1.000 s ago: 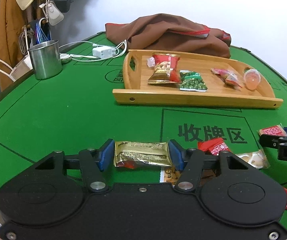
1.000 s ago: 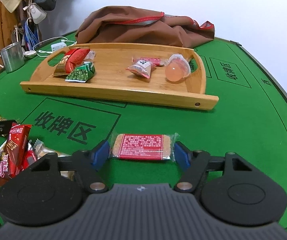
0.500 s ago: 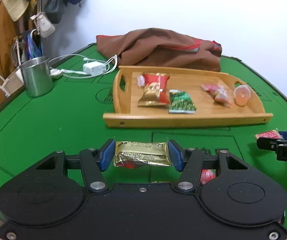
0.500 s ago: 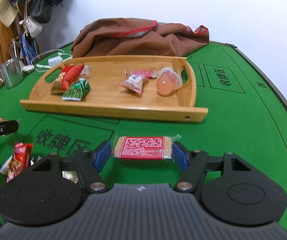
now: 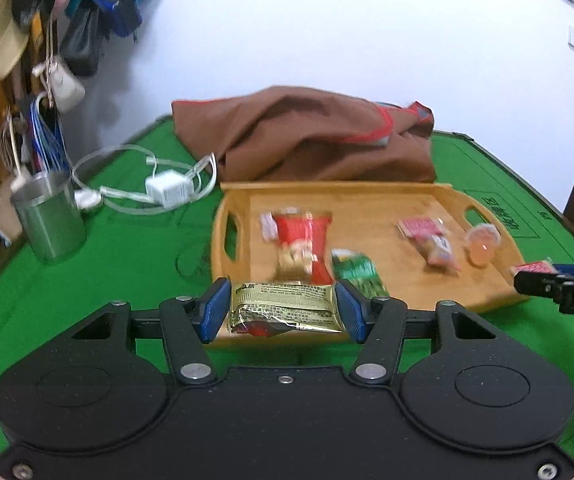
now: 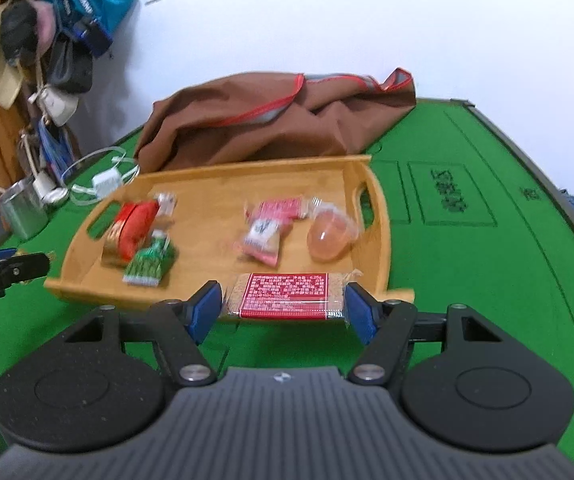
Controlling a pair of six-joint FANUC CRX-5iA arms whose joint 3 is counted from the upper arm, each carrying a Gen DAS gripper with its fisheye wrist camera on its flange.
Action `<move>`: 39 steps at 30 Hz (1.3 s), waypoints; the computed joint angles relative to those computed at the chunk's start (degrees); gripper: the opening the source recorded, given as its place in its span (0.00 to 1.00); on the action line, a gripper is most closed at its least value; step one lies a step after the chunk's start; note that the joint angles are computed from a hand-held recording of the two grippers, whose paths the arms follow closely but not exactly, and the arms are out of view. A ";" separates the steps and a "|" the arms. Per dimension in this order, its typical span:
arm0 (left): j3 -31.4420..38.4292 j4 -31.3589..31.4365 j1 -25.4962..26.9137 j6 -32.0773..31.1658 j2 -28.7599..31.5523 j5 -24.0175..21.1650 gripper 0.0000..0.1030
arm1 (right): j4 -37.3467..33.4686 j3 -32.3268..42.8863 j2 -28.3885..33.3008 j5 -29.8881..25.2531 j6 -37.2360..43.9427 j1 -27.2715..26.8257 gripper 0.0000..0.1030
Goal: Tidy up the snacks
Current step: 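Carry the gold packet and biscuit pack over the bamboo tray with both tools, then open both tools to release the gold packet and biscuit pack in the tray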
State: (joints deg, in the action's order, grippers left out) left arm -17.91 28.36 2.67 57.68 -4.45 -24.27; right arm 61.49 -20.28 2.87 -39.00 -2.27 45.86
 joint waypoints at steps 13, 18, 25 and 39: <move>18.13 -4.60 -1.21 7.20 12.72 -6.50 0.54 | -19.49 16.83 9.00 1.34 16.89 -5.61 0.67; 29.14 -8.04 -1.90 13.03 20.50 -13.48 0.54 | -24.54 25.34 14.23 -2.87 24.02 -6.60 0.67; 43.59 -13.62 -3.60 19.75 30.22 -20.39 0.54 | -28.37 35.66 21.28 -7.32 31.63 -8.19 0.67; 63.53 -18.46 -5.26 23.91 45.06 -29.23 0.54 | -32.83 48.45 31.55 -12.22 40.31 -10.00 0.67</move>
State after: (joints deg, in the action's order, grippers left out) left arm 45.62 9.90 -2.59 81.59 40.61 -53.51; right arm 28.66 28.17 34.42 -51.22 38.04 35.85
